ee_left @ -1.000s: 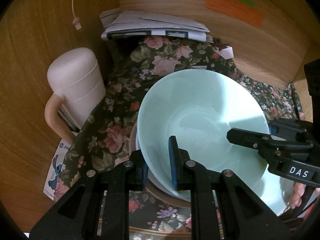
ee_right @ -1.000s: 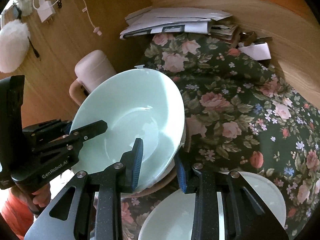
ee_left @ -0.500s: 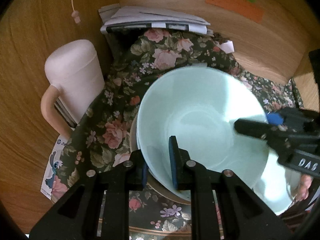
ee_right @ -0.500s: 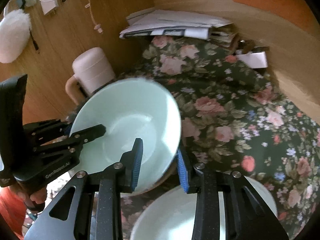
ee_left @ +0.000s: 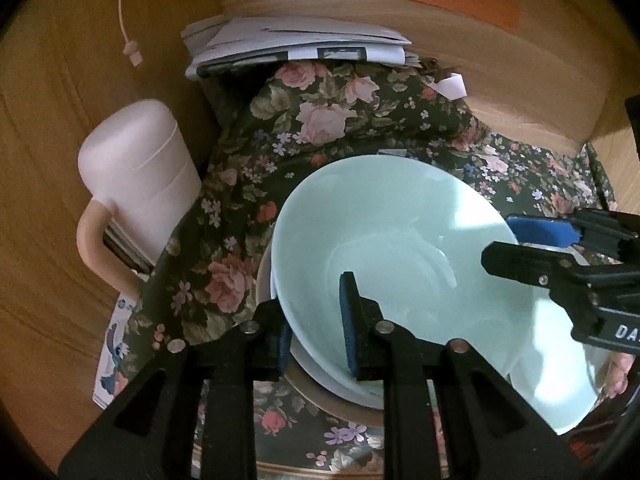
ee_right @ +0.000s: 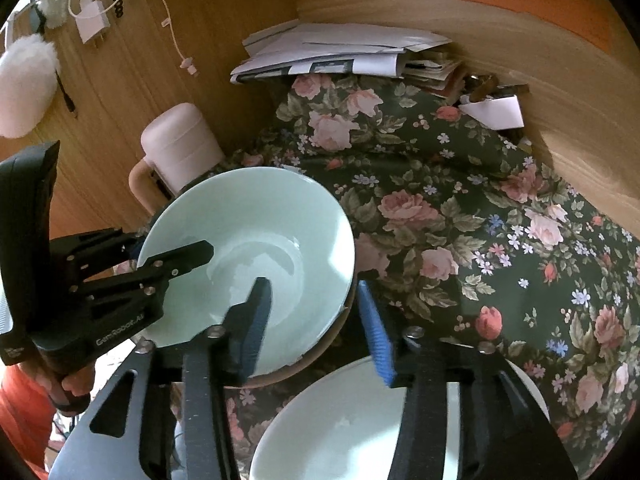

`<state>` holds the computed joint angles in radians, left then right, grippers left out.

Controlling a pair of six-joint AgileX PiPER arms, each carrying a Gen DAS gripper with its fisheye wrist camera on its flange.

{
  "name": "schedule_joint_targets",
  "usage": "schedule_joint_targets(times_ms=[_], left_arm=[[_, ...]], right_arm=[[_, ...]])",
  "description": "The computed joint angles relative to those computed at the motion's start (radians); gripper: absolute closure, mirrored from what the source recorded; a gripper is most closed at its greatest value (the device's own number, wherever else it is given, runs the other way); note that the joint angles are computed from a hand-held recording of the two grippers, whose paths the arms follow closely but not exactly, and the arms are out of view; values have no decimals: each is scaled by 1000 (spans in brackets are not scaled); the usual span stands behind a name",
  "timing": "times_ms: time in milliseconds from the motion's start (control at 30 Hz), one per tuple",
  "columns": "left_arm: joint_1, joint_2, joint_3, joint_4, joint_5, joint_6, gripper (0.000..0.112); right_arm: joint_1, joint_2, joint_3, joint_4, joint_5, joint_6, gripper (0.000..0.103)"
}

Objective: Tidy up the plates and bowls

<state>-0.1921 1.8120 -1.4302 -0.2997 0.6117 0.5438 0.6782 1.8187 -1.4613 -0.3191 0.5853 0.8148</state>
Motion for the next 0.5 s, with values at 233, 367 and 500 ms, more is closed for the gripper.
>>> schedule_joint_targets(times_ms=[233, 367, 500], left_arm=[[-14, -10, -17, 78, -51, -44, 78], [4, -10, -49, 12, -16, 6, 74], [20, -27, -35, -9, -11, 18, 64]], right_arm=[[-1, -14, 17, -11, -9, 7, 56], [-4, -16, 19, -6, -14, 5, 56], [-3, -11, 13, -4, -6, 7, 56]])
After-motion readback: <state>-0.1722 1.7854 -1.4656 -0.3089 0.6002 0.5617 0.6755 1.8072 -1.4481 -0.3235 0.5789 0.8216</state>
